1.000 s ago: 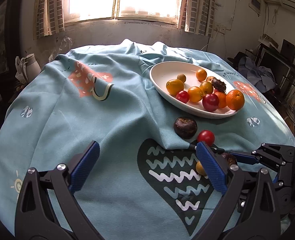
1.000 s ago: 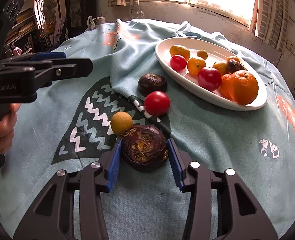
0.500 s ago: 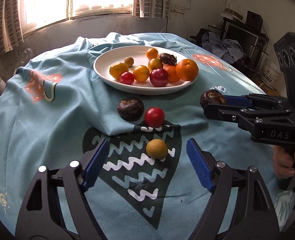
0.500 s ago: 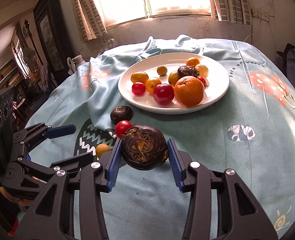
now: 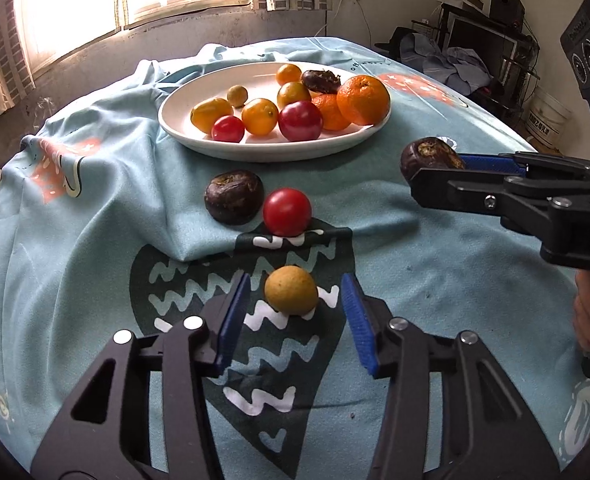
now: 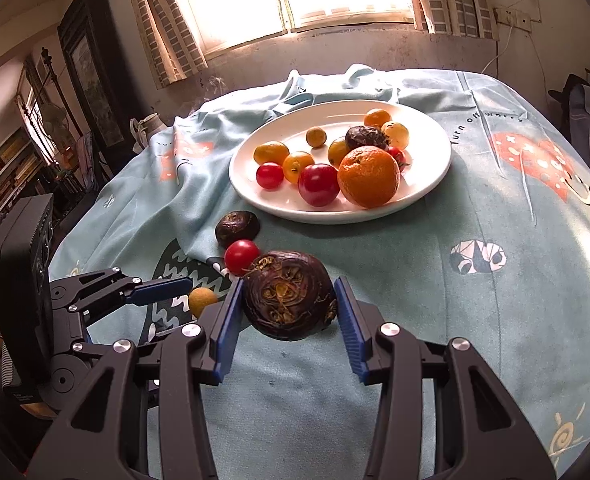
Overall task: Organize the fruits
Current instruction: 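Grasp a small yellow citrus with the left gripper while the right holds the dark fruit, then carry both fruits onto the plate and open both grippers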
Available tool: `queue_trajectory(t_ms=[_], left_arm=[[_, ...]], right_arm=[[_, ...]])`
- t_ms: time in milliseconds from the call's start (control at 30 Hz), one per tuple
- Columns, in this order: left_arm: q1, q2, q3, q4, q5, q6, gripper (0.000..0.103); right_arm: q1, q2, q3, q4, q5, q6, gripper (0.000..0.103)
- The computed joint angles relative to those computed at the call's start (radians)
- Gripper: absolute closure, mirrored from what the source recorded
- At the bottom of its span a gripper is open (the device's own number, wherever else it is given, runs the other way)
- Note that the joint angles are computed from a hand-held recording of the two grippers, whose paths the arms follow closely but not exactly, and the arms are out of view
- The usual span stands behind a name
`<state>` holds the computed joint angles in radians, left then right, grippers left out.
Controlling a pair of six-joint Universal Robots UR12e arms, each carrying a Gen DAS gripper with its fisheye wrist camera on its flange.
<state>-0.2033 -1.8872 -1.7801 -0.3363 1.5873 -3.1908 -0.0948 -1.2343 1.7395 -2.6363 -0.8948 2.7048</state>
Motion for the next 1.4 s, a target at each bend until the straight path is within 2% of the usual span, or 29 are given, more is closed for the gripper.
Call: queue_trajectory(t_ms=[67, 300, 467, 700, 867, 967, 1000, 1067, 1167, 1267, 1400], left_arm=[[0.0, -0.002, 0.005, -0.012, -0.002, -0.006, 0.063], [-0.006, -0.008, 0.011, -0.033, 0.016, 0.005, 0.065], [-0.009, -0.01, 0.012, -0.03, 0.03, 0.002, 0.074], [-0.008, -0.007, 0.011, -0.026, 0.029, -0.007, 0.075], [-0.007, 0.009, 0.004, 0.001, 0.037, -0.014, 0.075], [0.005, 0.024, 0.014, 0.008, 0.009, -0.013, 0.075], [0.009, 0.027, 0.023, 0.01, 0.007, -0.01, 0.075], [0.015, 0.024, 0.052, 0.016, 0.018, -0.006, 0.075], [0.027, 0.002, 0.117, 0.012, 0.026, -0.014, 0.075], [0.036, -0.048, 0.201, -0.005, 0.043, -0.029, 0.075], [0.045, -0.13, 0.317, -0.079, 0.062, -0.044, 0.075]], right_arm=[[0.0, -0.001, 0.0, 0.003, 0.002, -0.004, 0.057], [-0.001, -0.002, 0.001, 0.0, 0.003, -0.001, 0.057], [0.0, -0.001, 0.001, -0.006, -0.005, 0.001, 0.057], [0.0, 0.0, 0.002, -0.009, -0.007, -0.001, 0.057], [-0.007, -0.002, 0.003, 0.014, 0.041, -0.018, 0.057], [-0.019, -0.004, -0.011, 0.043, 0.116, -0.009, 0.057], [-0.023, -0.003, -0.018, 0.036, 0.138, 0.004, 0.057], [-0.029, 0.005, -0.032, -0.038, 0.159, 0.064, 0.057], [-0.026, 0.039, -0.085, -0.137, 0.149, 0.182, 0.057], [-0.014, 0.092, -0.162, -0.185, 0.099, 0.281, 0.057], [0.012, 0.158, -0.252, -0.188, 0.019, 0.288, 0.057]])
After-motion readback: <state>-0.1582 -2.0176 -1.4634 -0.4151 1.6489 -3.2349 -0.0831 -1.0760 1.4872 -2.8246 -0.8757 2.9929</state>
